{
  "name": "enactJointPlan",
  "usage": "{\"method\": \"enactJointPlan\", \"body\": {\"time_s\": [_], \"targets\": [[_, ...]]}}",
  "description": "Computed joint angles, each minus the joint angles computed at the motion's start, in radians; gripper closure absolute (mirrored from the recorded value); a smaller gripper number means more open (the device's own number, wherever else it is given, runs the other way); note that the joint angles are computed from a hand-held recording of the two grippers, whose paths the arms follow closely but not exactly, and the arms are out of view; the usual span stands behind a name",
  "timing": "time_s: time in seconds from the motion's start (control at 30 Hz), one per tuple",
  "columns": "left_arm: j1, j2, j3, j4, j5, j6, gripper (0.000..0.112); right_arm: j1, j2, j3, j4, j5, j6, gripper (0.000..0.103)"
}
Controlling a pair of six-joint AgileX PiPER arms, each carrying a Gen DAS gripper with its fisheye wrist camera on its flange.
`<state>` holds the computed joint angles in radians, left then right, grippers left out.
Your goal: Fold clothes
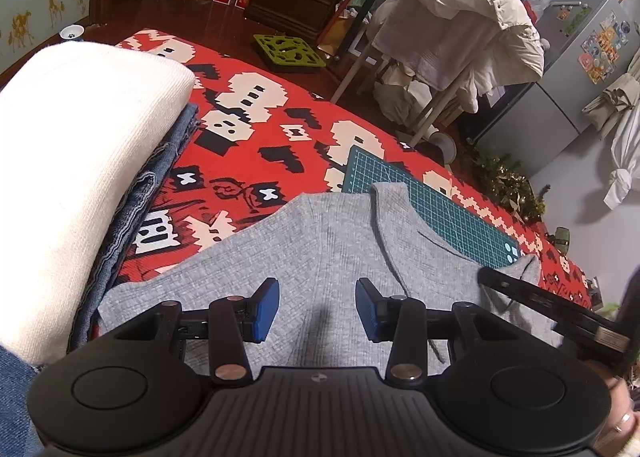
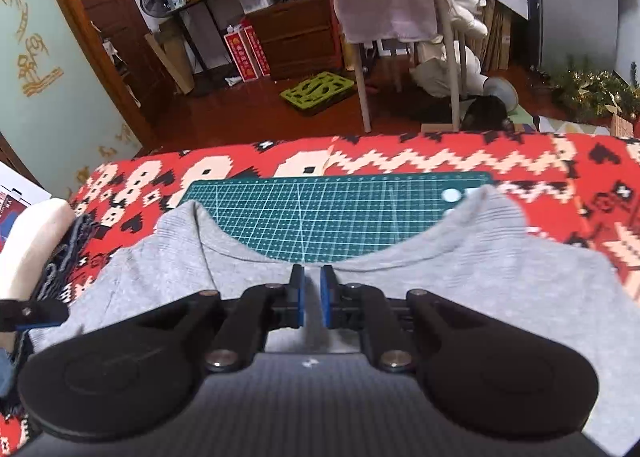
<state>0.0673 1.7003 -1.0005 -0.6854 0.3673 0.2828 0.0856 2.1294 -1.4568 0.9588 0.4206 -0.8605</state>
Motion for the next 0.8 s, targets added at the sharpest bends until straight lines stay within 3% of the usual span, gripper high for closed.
{"method": "enactJointPlan", "body": {"time_s": [0.07, 0.13, 0.27, 0.3, 0.43, 0.5, 0.6, 0.67, 0.8], "targets": [[0.003, 0.002, -0.002, -0.009, 0.005, 0.007, 0.072, 0.015, 0.043, -0.042, -0.055, -0.024, 0.066, 0.097], [0.005, 0.003, -0.002, -0.02, 0.008, 0.016, 0.072, 0.014, 0.075, -0.068, -0.007, -0.038, 0.035, 0.1], [0.009, 0.002, -0.001, -0.033, 0.008, 0.025, 0.072, 0.015, 0.088, -0.103, -0.07, -0.034, 0.147, 0.099], [0.009, 0.002, -0.001, -0.032, 0.007, 0.022, 0.072, 0.016, 0.071, -0.085, -0.042, -0.036, 0.12, 0.092], [0.004, 0.002, -0.001, 0.002, -0.001, -0.011, 0.072, 0.032, 0.018, -0.018, 0.076, -0.028, -0.012, 0.092], [0.0, 0.002, 0.0, 0.028, -0.008, -0.034, 0.072, 0.062, 0.017, -0.014, 0.032, -0.04, 0.002, 0.092], [-0.011, -0.001, 0.006, 0.123, -0.039, -0.118, 0.072, 0.103, 0.065, -0.069, -0.124, -0.084, 0.173, 0.092], [-0.008, 0.001, 0.008, 0.119, -0.047, -0.11, 0.072, 0.103, 0.103, -0.107, -0.127, -0.093, 0.215, 0.099], [-0.004, 0.007, 0.013, 0.122, -0.065, -0.105, 0.074, 0.103, 0.126, -0.162, -0.223, -0.079, 0.341, 0.098]]}}
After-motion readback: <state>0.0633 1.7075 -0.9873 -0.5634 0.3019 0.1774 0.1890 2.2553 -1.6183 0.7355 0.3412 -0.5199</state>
